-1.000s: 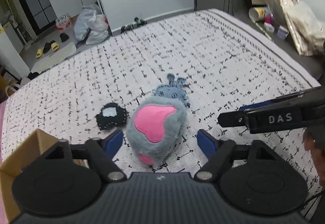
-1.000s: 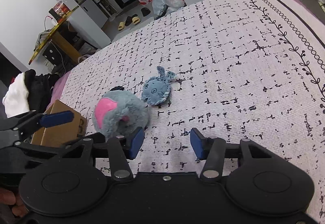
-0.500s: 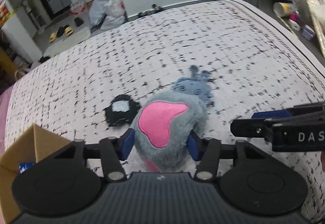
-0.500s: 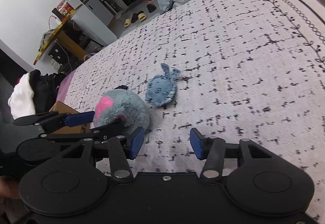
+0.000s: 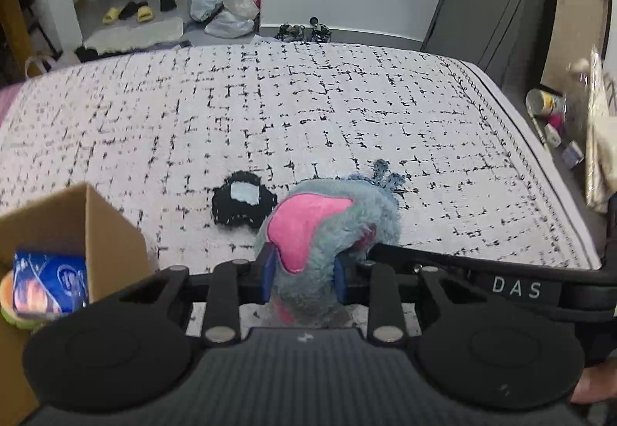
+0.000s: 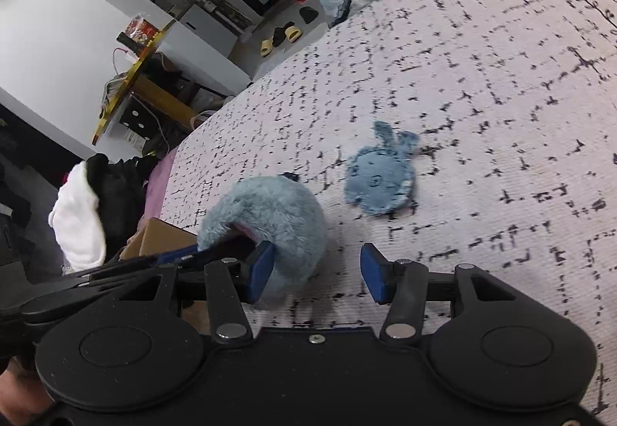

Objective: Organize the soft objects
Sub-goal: 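Carry the grey plush with the left tool over the cardboard box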

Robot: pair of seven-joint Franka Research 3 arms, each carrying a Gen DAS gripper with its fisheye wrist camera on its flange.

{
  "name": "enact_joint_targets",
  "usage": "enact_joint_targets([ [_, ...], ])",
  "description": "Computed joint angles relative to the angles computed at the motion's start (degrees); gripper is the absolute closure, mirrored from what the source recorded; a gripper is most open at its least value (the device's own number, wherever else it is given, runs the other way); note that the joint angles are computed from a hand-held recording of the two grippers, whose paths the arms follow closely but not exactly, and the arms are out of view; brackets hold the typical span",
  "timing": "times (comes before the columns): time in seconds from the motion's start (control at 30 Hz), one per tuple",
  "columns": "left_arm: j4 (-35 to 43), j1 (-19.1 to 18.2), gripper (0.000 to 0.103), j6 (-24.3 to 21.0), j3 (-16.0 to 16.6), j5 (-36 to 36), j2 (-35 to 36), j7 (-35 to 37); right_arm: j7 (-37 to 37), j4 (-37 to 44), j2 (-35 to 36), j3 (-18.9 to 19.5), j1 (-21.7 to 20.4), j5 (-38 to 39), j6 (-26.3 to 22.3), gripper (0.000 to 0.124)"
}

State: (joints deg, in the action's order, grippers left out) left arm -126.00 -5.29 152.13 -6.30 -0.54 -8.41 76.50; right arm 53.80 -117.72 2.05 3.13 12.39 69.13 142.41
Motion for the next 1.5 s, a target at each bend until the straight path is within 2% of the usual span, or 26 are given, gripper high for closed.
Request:
enact_joint_targets([
  [0.07,-0.6,-0.5,0.074,0.0,0.8,-3.2,-0.9,1.5,0.0,-0.3,-0.5,0.1,0.1,0.6,0.2,0.082],
  [0.1,-0.9,-0.7,0.075,0.0,1.1,-4.8,-1.2,2.3,-0.1,-0.4,-0.7,0.1,0.2,0.9,0.1,0.088],
  [0.13,-1.2,-1.0,0.075,0.0,1.4,-6.3,-1.6,3.3,-0.3,-0.6,-1.0,0.0,0.2,1.2,-0.2,0.102],
  [0.17,-1.6,-1.1,0.075,0.1,1.5,-7.0,-2.1,3.7,-0.2,-0.8,-1.5,0.0,0.3,1.1,-0.5,0.106],
  [0.27,-2.7,-1.9,0.075,0.5,2.3,-10.1,-3.6,6.4,-0.2,-2.3,-3.6,0.3,1.2,-0.8,2.3,0.109],
  [0.47,-4.0,-3.4,0.075,0.4,4.1,-14.8,-6.6,11.7,1.7,-4.3,-7.0,-0.3,2.7,-1.5,4.8,0.110],
  [0.8,-7.1,-5.9,0.075,2.5,7.2,-20.3,-12.6,17.4,5.1,-5.3,-12.0,-0.7,5.2,-7.7,8.1,0.110],
  [1.1,-10.1,-6.5,0.075,3.5,9.4,-20.6,-17.8,18.1,7.5,-6.0,-14.9,-0.3,8.3,-11.1,11.4,0.110],
  [1.5,-15.3,-5.9,0.075,3.1,13.6,-19.2,-25.8,16.5,6.1,-6.5,-16.7,0.6,13.1,-11.5,14.3,0.110],
])
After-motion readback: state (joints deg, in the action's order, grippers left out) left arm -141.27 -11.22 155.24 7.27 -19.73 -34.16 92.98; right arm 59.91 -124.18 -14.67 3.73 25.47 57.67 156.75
